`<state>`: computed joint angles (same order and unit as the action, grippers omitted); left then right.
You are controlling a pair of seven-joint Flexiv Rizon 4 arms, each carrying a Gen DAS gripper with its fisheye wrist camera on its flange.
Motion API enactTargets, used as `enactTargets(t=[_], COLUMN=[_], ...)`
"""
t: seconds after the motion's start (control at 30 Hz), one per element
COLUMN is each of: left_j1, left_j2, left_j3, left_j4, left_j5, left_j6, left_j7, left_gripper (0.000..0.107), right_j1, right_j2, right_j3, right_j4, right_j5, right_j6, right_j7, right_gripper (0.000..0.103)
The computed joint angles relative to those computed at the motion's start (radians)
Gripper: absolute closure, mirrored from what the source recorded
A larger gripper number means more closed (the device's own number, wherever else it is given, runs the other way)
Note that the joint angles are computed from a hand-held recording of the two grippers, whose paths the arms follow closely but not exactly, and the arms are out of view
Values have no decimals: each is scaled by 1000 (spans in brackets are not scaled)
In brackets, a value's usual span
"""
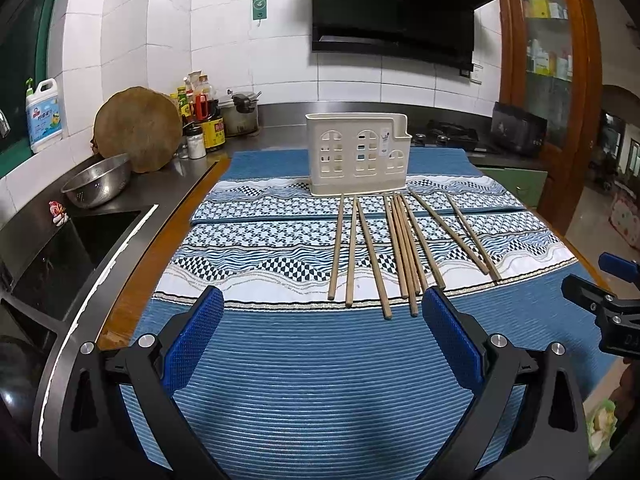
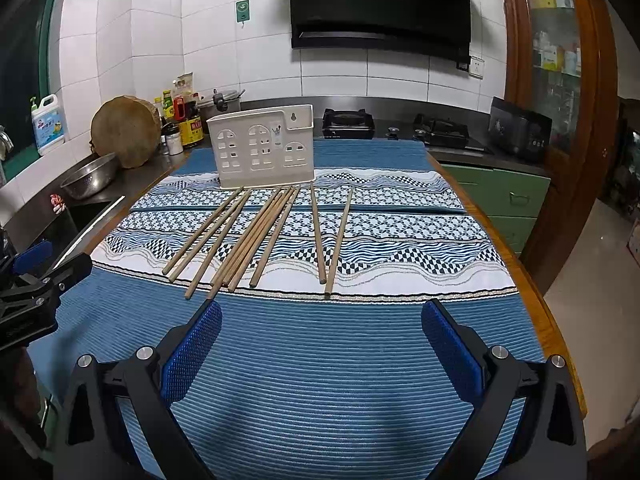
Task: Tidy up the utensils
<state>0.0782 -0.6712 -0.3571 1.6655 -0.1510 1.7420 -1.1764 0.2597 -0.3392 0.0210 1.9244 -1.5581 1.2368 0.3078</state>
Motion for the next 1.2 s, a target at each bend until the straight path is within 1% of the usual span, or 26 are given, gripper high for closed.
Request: enactTargets(t=[0.23,0.37,0.53,0.7,0.83,0.9,0.93,1.0,1.03,1.07,1.1,1.13,1.2], left_j1=[0,10,12,-8,-14,-8,-7,-3,-9,-18,-31,-41,-56], left_j2=[-9,-23,-41,-57,-72,-80,-84,-97,-106,-113,-120,-127,-150], left_j3=[-3,-21,-32,-12,-11,-23,-26,-37,-31,-21,-5,6,23], left_j4=[-10,-24,-48,-77,-99,-109,-115,-140,-161,-177,-195,-211,-260], left_j5=[-11,-15,-19,-34,-45,-49,-52,-60,-69,-76,-86,-95,-112], left_j6=[-16,-25,-33,-51,-59,-64,-66,-90,-106,-117,-128,-137,-176], left_j7=[-4,4,19,26,36,43,46,59,62,65,65,65,75], left_gripper=[9,9,9,9,10,11,19,29,29,31,34,36,41], right_j1=[-11,-11,-8,-3,1,5,7,9,9,9,9,10,9], right_j2=[-6,-15,-32,-49,-63,-70,-74,-86,-94,-100,-109,-116,-140], right_j3=[-4,-6,-14,-27,-35,-40,-44,-50,-54,-59,-62,-66,-71], right_j4=[1,-4,-17,-31,-43,-50,-54,-65,-72,-77,-84,-88,-101], right_j5=[-8,1,31,55,69,84,90,110,125,136,153,171,237], right_j6=[19,19,23,35,41,38,39,39,45,50,57,65,82], right_j7=[5,-5,-34,-53,-64,-81,-88,-105,-116,-125,-140,-156,-204], right_gripper=[6,6,6,6,7,7,7,8,8,10,18,21,24])
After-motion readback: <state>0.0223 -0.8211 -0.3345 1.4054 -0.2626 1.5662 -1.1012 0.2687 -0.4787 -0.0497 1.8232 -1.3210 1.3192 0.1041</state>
